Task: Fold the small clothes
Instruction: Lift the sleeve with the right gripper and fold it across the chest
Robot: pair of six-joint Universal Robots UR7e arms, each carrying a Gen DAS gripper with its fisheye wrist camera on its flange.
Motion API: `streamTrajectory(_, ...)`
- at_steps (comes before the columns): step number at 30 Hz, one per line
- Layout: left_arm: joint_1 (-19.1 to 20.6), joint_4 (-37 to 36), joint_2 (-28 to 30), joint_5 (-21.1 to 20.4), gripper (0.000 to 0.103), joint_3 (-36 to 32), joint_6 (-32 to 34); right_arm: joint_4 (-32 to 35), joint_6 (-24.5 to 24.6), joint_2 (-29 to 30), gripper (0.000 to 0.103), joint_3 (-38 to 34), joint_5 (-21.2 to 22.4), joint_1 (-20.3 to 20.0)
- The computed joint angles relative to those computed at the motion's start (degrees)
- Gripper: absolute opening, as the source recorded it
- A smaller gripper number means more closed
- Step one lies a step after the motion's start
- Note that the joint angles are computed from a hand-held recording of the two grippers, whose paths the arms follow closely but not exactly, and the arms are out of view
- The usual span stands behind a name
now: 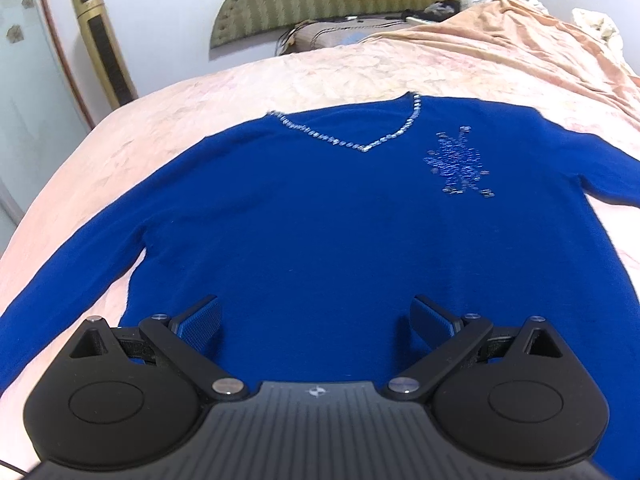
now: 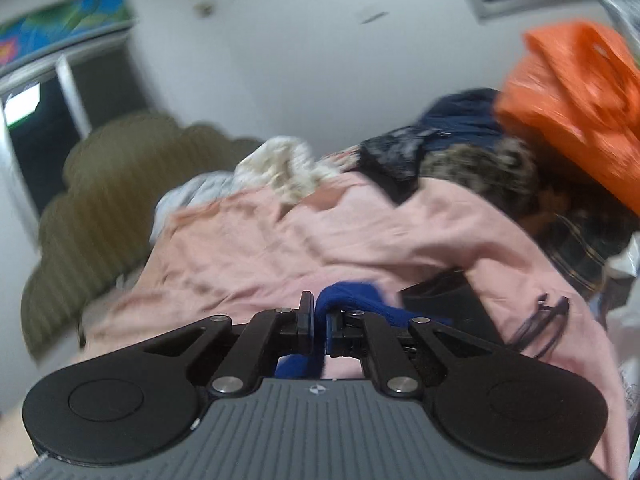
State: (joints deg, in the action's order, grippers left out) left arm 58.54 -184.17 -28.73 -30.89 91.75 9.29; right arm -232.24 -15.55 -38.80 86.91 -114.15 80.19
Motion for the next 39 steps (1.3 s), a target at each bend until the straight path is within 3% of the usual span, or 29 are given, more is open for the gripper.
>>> streamTrajectory(4,0.8,0.8,-1.3,-0.7,0.101,0.7,-1.7,3.4,-9.3,3.6,0.010,-2.7,2.0,3.9)
streamTrajectory(10,1.4,-1.0,-3.0,-0.6,0.101,2.4,-1.1,14.8,-19.4,11.9,0.013,-12.2,4.7,9.6)
streamTrajectory(13,1.8,-1.4,-3.8,-0.2,0.101,3.0,-1.5,26.5,-29.4,16.8,0.028,-16.9,5.1,12.5)
streamTrajectory(14,2.0,-1.3,-4.2,-0.3,0.101,3.3,-1.9,31.4,-31.8,18.0,0.045,-18.0,4.8,13.2)
streamTrajectory(15,2.1,-1.2,-4.6,-0.4,0.101,3.6,-2.3,37.4,-32.6,18.6,0.054,-18.5,4.7,13.5)
streamTrajectory(17,2.5,-1.4,-5.3,-0.3,0.101,4.3,-2.6,47.2,-30.7,18.7,0.055,-18.5,4.9,13.9)
streamTrajectory(21,3.3,-0.5,-5.9,0.0,0.101,4.4,-3.8,56.6,-23.4,13.6,0.066,-13.1,11.8,12.4)
streamTrajectory(23,3.8,1.8,-6.4,-0.9,0.101,4.0,-6.5,59.7,-20.4,9.9,0.066,-10.0,15.9,11.0)
streamTrajectory(25,4.2,4.6,-7.1,-2.6,0.101,3.8,-9.1,57.3,-18.0,7.7,0.066,-7.2,16.3,10.5)
streamTrajectory(28,4.3,5.3,-7.1,-4.4,0.101,3.6,-9.2,47.9,-12.9,6.4,0.069,-4.7,12.7,10.5)
streamTrajectory(31,3.9,4.6,-6.1,-3.5,0.101,3.1,-7.5,48.4,-2.1,4.8,0.068,-4.7,16.6,8.4)
streamTrajectory(34,3.8,4.5,-5.9,-3.5,0.101,3.1,-6.9,51.7,8.4,5.3,0.059,-6.3,21.7,6.5)
streamTrajectory(36,3.8,4.4,-6.0,-3.3,0.101,3.2,-6.6,53.3,12.5,6.3,0.051,-7.7,23.4,6.1)
streamTrajectory(39,4.1,3.8,-6.1,-2.4,0.101,3.1,-5.9,53.0,14.5,9.2,0.022,-11.1,20.4,7.3)
